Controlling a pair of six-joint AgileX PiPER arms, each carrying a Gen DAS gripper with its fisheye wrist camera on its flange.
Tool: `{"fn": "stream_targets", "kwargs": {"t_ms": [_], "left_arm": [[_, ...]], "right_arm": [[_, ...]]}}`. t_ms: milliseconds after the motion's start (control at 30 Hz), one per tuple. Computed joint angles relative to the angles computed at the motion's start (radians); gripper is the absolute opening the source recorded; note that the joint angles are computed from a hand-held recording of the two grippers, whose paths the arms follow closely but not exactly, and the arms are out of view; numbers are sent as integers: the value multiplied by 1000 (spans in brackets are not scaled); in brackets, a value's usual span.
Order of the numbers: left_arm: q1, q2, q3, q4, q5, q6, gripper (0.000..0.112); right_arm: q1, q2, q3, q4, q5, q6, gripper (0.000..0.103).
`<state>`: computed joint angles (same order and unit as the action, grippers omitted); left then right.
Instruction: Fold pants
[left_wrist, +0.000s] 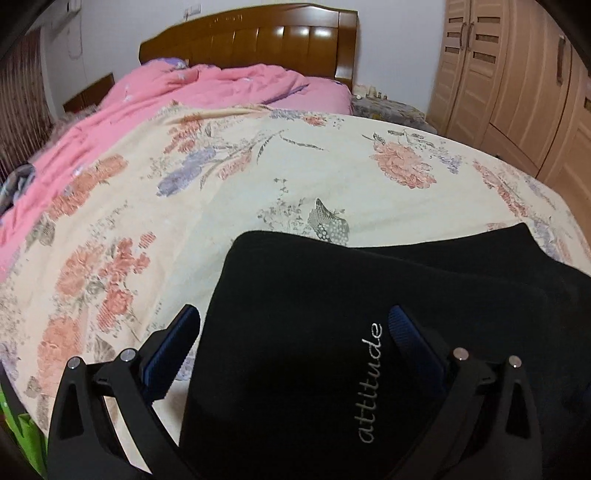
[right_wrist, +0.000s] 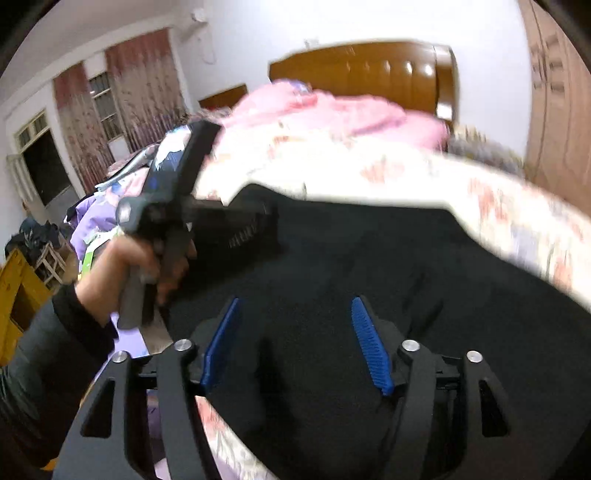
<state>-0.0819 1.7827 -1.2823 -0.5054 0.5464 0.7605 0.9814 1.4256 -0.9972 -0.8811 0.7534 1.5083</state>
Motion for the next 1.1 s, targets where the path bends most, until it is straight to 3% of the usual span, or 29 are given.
{"fn": "stream_targets", "kwargs": {"t_ms": [133,267,333,433,533,600,667,767,867,1000,1100], "left_arm": [[5,-31,9,6,-2,4,102],[13,-27,4,-20,7,32,102],[12,-27,4,-22,5,37,102],[6,-35,17,-15,-14,34,102],[-5,-38,22,18,-27,9,102],[-9,-39,22,29,-26,2,102],[-21,-53,29,77,-35,-31,101],[-39,-124,71,50,-48,44,101],[-24,-150,40,-130,75,210,101],[-72,14,-135,5,211,100,101],[-42,76,-185,-61,251,172,102]], "right_arm": [[-114,102,-62,176,-52,-214,69],[-73,149,-77,144,25,-237,71],[-108,123,-96,207,16,-287,71],[-148,117,-128,169,8,-304,71],[-278,183,-189,270,-80,-490,78],[-339,259,-228,385,-77,-603,83],[-361,277,-211,388,-102,-615,88],[-413,244,-143,473,-205,-638,89],[-398,266,-168,450,-178,-626,90],[-405,263,-164,467,-194,-637,90],[-395,264,-170,450,-179,-621,90]]}}
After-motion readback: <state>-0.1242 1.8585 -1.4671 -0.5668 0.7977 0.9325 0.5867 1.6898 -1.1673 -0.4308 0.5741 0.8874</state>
